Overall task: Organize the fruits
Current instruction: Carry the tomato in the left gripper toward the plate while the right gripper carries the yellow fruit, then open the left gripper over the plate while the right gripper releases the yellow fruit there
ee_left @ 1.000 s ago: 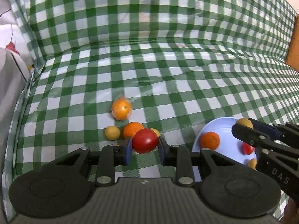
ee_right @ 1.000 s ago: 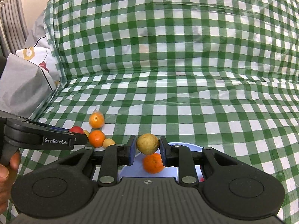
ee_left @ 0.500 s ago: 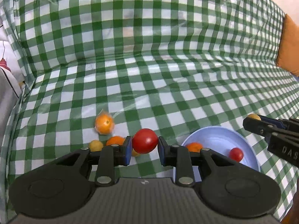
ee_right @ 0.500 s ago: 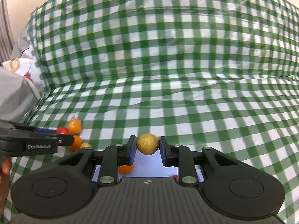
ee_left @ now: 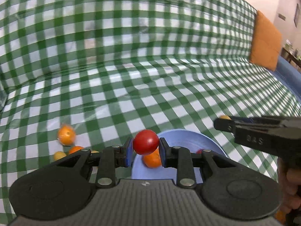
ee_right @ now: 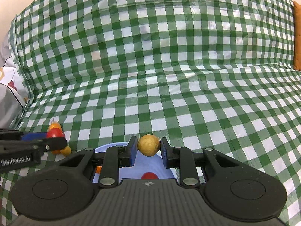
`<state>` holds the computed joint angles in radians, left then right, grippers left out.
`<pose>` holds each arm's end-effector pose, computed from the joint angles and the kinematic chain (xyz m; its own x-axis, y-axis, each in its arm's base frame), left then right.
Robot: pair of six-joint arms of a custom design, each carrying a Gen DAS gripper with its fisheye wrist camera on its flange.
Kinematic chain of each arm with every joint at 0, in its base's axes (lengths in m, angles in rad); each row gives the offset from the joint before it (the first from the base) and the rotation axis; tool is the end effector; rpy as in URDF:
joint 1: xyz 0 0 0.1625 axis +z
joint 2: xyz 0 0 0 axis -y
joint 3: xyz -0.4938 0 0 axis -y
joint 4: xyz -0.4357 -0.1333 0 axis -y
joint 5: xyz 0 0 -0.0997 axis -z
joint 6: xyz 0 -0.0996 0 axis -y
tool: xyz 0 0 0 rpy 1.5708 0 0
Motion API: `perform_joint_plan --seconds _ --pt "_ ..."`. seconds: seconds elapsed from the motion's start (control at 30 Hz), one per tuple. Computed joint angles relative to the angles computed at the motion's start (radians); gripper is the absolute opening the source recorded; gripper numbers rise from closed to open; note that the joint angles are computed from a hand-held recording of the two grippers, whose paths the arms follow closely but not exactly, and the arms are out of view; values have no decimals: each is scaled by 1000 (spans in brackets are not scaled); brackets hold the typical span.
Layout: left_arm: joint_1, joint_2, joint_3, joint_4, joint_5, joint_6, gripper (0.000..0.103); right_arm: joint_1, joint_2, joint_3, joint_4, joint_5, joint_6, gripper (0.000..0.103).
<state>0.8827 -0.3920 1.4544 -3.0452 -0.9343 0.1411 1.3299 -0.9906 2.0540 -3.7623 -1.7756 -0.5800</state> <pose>-0.3542 -0.7339 -0.0629 -0.6828 0.4231 -0.5955 0.6848 0.6548 -0.3199 -0.0365 -0.6225 0.2430 -0.8147 0.1167 0.5681 -0.4116 0.5738 -0.7081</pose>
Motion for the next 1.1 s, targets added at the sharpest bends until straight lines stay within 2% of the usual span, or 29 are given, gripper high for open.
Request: perform_joint_plan --seconds 0.43,0.8,1.0,1.07,1.1 --pt "-4 8 8 10 -26 64 32 2 8 -13 11 -9 -13 27" --pt "-1 3 10 37 -45 63 32 6 9 -15 15 -11 -19 27" --pt "0 2 8 55 -59 60 32 2 5 -13 31 16 -22 28" --pt "3 -2 9 65 -84 56 35 -1 -2 -10 57 39 -25 28" --pt "4 -3 9 64 -97 57 41 0 -2 -10 66 43 -32 28"
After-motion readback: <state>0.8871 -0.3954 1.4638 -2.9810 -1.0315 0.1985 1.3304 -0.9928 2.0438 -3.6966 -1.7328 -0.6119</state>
